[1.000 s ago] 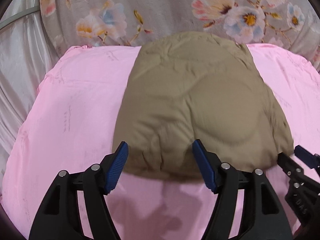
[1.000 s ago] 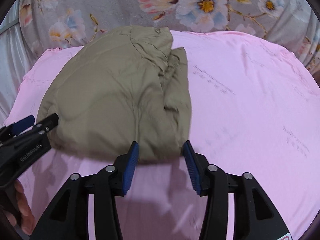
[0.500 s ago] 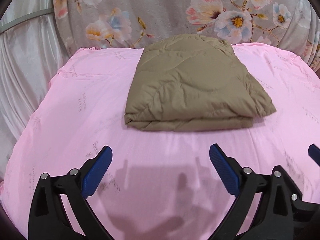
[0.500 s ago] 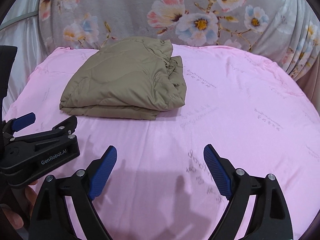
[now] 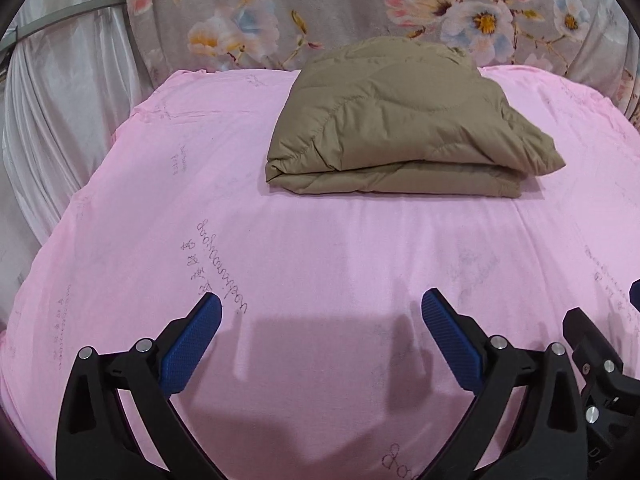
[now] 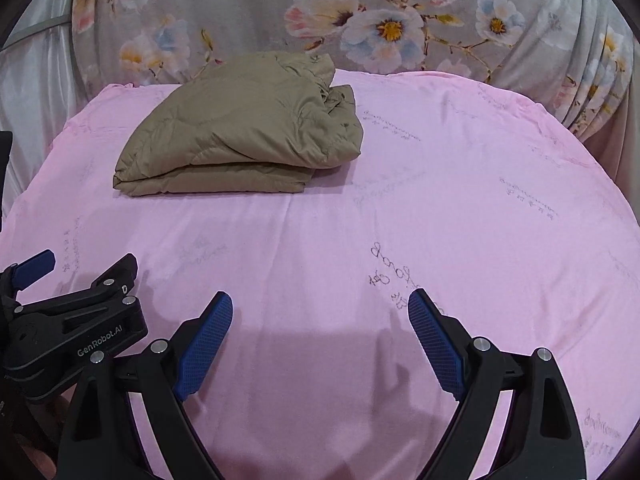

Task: Fold large clothes

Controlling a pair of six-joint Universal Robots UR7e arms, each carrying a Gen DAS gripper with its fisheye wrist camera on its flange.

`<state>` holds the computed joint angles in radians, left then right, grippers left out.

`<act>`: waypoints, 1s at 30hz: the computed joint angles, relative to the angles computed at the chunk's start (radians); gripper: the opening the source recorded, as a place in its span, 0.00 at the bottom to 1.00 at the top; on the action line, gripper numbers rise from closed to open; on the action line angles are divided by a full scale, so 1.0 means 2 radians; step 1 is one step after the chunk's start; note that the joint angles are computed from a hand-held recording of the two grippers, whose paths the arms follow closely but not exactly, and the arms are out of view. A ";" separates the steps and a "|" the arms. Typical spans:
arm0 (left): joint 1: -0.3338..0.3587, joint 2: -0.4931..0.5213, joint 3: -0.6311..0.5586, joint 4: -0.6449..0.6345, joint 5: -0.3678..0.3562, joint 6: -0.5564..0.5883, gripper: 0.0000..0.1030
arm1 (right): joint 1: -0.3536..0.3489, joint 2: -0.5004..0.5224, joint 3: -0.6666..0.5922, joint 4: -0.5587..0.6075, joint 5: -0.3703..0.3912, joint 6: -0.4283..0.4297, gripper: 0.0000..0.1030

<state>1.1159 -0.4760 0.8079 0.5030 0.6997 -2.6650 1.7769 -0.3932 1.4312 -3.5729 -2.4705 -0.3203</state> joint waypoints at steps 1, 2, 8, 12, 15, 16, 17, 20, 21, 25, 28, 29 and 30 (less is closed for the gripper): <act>-0.001 -0.002 0.006 -0.009 -0.002 0.006 0.95 | 0.000 0.003 -0.005 0.006 -0.009 0.003 0.85; -0.002 -0.007 0.017 -0.025 -0.007 0.016 0.95 | 0.000 0.002 -0.005 0.010 -0.008 0.006 0.84; -0.005 -0.023 0.048 -0.066 -0.007 0.039 0.95 | -0.002 -0.002 0.008 -0.009 0.013 -0.002 0.85; -0.005 -0.032 0.062 -0.081 -0.002 0.041 0.95 | 0.004 0.010 -0.007 -0.025 -0.006 -0.026 0.85; -0.004 -0.036 0.066 -0.082 0.004 0.034 0.95 | 0.004 0.008 -0.001 -0.038 0.004 -0.034 0.85; -0.004 -0.038 0.070 -0.086 0.006 0.034 0.95 | 0.004 0.008 0.001 -0.045 0.008 -0.037 0.85; -0.004 -0.039 0.071 -0.087 0.007 0.036 0.95 | 0.004 0.008 0.002 -0.050 0.009 -0.039 0.85; -0.005 -0.042 0.076 -0.093 0.008 0.040 0.95 | 0.005 0.009 0.002 -0.057 0.011 -0.042 0.85; -0.005 -0.043 0.078 -0.094 0.009 0.041 0.95 | 0.005 0.009 0.002 -0.058 0.010 -0.042 0.85; -0.005 -0.047 0.085 -0.103 0.012 0.043 0.95 | 0.006 0.010 0.000 -0.061 0.012 -0.046 0.85; -0.005 -0.049 0.088 -0.107 0.013 0.044 0.95 | 0.006 0.010 0.000 -0.062 0.012 -0.046 0.85; -0.005 -0.049 0.088 -0.107 0.013 0.044 0.95 | 0.006 0.010 0.000 -0.063 0.012 -0.046 0.85; -0.005 -0.050 0.090 -0.109 0.013 0.045 0.95 | 0.006 0.010 0.001 -0.064 0.012 -0.046 0.85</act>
<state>1.1054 -0.5766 0.9872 0.2842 0.7250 -2.5743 1.7887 -0.3723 1.4324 -3.7010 -2.4467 -0.4131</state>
